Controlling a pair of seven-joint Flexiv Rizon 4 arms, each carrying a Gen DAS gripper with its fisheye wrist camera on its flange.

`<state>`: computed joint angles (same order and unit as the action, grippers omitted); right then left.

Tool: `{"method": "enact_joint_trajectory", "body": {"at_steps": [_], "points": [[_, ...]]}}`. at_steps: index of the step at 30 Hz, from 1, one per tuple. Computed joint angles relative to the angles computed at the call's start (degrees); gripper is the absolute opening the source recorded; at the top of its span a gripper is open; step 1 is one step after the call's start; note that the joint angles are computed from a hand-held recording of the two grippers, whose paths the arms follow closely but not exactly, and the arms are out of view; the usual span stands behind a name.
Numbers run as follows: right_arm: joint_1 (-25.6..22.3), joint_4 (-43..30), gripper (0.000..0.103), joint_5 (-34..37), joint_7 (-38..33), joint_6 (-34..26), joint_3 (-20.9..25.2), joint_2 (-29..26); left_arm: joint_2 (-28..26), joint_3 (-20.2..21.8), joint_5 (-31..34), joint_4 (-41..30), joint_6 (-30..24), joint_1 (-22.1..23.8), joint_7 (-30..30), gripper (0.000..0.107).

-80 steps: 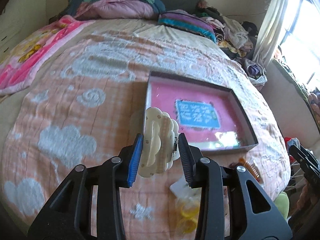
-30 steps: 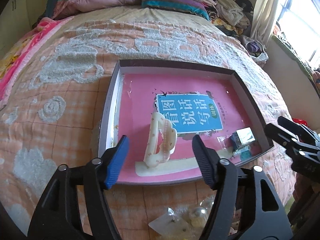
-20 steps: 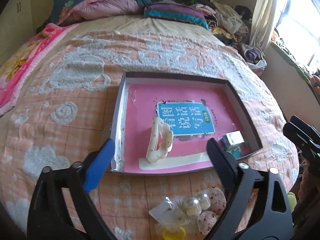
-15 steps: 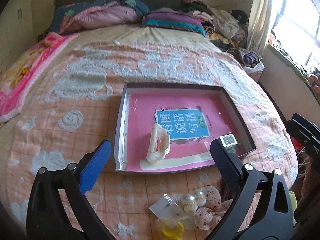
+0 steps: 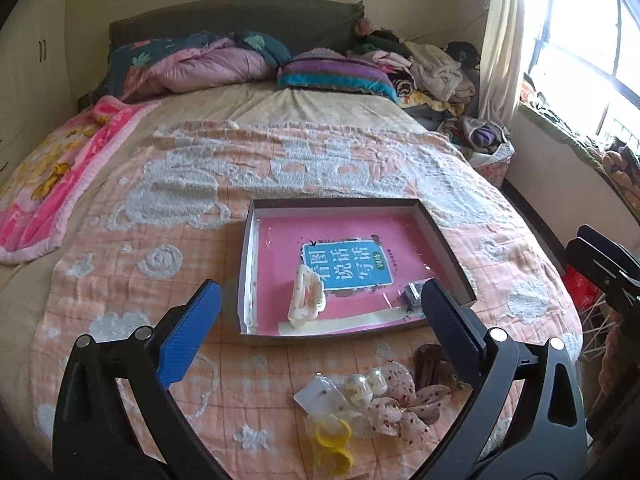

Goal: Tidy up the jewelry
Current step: 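Lift both open tools away from the tray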

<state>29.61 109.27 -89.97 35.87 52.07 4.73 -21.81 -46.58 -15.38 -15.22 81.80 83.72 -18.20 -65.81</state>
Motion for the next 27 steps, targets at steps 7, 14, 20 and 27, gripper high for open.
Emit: {"method": "enact_joint_trajectory", "body": {"at_steps": [7, 14, 20, 27], "points": [[0.8, 1.3, 0.099, -0.8, 1.0, -2.2, 0.9, 1.8, 2.3, -3.2, -0.2, 4.5, 3.4, 2.6, 1.0, 0.094], [1.5, 3.0, 0.099, -1.2, 1.8, -4.4, 2.2, 3.5, 4.5, -6.8, -0.2, 9.5, 6.2, 5.8, 1.9, 0.094], [1.9, 4.0, 0.099, -1.3, 2.4, -5.3, 3.0, 4.4, 6.1, -9.4, 0.4, 13.7, 8.4, 8.4, 2.1, 0.094], [2.7, 4.9, 0.099, -1.5, 3.1, -5.6, 3.9, 4.7, 7.4, -9.2, 1.8, 16.9, 9.9, 9.1, 1.1, 0.094]]}}
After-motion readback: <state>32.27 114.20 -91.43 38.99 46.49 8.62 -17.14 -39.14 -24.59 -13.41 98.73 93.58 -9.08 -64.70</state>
